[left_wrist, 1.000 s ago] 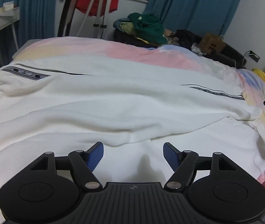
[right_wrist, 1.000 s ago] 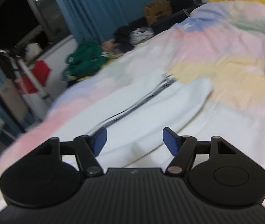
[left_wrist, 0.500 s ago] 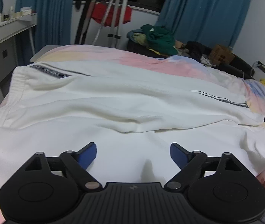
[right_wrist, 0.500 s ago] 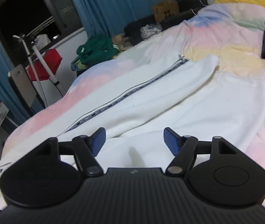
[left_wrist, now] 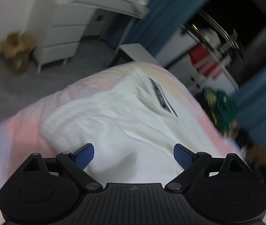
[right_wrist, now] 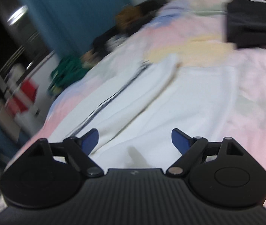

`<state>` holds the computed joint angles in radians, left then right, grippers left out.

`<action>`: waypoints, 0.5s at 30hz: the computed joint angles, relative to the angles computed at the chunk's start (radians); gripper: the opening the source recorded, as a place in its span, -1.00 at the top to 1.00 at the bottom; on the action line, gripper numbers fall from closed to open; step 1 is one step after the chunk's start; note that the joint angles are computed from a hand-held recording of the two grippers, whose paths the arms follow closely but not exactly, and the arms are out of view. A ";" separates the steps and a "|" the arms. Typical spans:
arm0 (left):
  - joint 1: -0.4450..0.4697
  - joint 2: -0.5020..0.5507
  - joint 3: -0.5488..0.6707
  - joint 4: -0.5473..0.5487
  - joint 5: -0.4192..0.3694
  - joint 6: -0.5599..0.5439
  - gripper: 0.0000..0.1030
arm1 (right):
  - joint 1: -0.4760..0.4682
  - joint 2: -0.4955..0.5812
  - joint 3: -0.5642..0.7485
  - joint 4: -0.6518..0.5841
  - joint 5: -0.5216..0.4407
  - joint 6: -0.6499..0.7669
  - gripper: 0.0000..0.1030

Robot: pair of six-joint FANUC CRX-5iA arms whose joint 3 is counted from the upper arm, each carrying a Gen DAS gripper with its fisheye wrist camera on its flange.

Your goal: Fold clothes

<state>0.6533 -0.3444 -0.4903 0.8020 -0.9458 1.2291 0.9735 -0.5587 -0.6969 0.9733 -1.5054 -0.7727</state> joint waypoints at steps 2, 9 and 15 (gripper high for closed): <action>0.047 -0.004 -0.016 0.026 -0.012 0.050 -0.78 | 0.030 -0.016 -0.013 -0.010 -0.103 -0.110 -0.68; 0.135 0.045 -0.019 0.053 -0.115 0.131 -0.76 | 0.109 -0.127 -0.091 -0.103 -0.296 -0.460 -0.68; 0.115 0.101 -0.022 0.081 -0.145 0.125 -0.73 | -0.041 -0.166 -0.147 -0.113 -0.092 -0.423 -0.62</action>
